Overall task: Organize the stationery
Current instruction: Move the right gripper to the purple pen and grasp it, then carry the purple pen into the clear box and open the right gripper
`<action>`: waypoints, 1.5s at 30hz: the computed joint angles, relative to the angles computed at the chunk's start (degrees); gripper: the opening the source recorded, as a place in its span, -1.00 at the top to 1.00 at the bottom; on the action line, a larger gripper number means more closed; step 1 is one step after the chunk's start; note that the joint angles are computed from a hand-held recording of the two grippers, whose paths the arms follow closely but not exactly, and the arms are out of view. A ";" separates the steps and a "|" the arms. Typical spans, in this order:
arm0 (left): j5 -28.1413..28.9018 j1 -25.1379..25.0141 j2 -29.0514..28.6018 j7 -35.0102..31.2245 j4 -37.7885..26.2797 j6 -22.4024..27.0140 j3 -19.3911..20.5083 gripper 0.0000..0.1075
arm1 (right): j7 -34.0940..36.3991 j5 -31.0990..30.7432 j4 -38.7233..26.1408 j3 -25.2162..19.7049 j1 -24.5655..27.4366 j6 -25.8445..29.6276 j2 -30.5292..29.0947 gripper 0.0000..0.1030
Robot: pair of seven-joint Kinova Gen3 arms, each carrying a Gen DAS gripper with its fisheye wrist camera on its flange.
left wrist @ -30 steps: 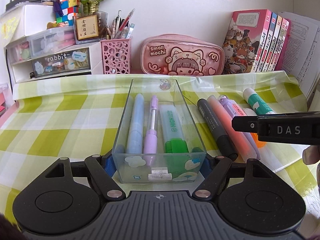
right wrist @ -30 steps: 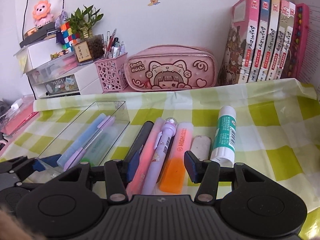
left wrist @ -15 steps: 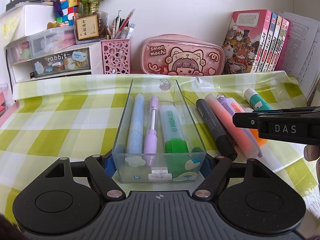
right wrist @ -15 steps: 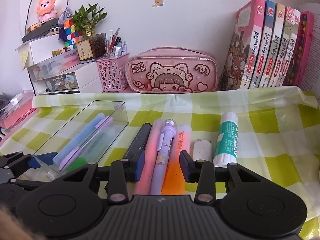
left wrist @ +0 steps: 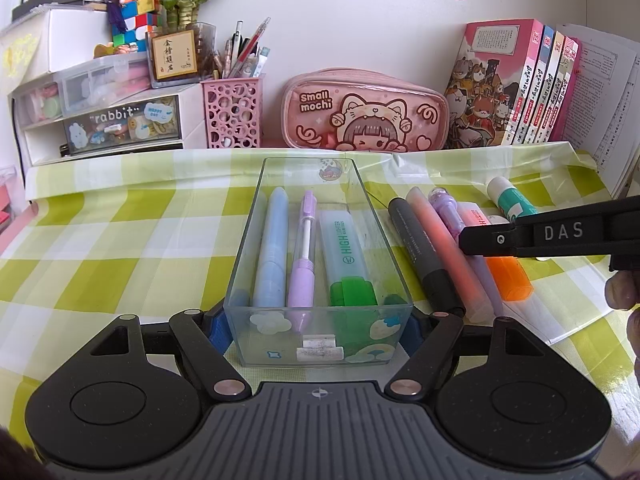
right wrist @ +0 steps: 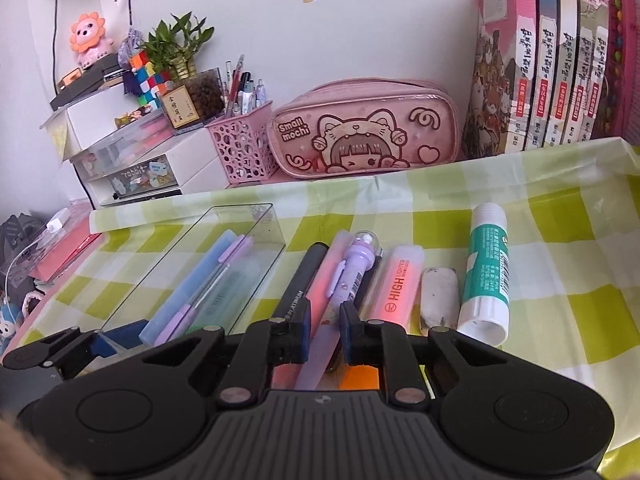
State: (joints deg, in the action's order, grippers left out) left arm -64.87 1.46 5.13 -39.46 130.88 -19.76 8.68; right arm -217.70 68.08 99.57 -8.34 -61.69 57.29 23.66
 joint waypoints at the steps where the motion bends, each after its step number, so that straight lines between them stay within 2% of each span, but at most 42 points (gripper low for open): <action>1: 0.04 0.00 0.02 -0.05 0.00 0.00 0.00 -0.39 | -1.23 0.65 0.59 0.16 0.00 -0.51 -0.15 0.28; 5: 0.04 -0.02 0.01 -0.05 0.00 0.01 0.02 -0.39 | 1.68 -0.97 -0.89 -0.02 1.17 -0.39 0.13 0.28; 11: 0.05 -0.03 0.01 -0.05 0.00 0.01 0.03 -0.39 | 8.33 -7.96 -4.65 1.16 4.24 -2.01 0.39 0.27; 20: 0.05 -0.02 0.01 -0.04 0.01 0.01 0.04 -0.39 | 11.74 -12.19 -6.79 4.01 5.24 -3.90 1.34 0.26; 26: 0.11 0.01 0.00 -0.06 0.00 0.05 0.04 -0.39 | 6.52 -11.79 -5.15 4.88 4.45 -5.34 0.37 0.27; 32: 0.11 0.00 0.00 -0.06 0.00 0.05 0.05 -0.39 | -3.13 -8.73 -0.98 4.57 4.57 -9.04 -2.27 0.27; 37: 0.10 -0.01 0.01 -0.11 0.00 0.06 0.03 -0.39 | -13.72 -1.27 2.89 3.60 5.53 -14.28 -5.17 0.27; 45: 0.11 -0.02 0.01 -0.07 0.01 0.02 0.04 -0.39 | -22.48 6.71 3.59 1.14 8.69 -21.30 -5.87 0.27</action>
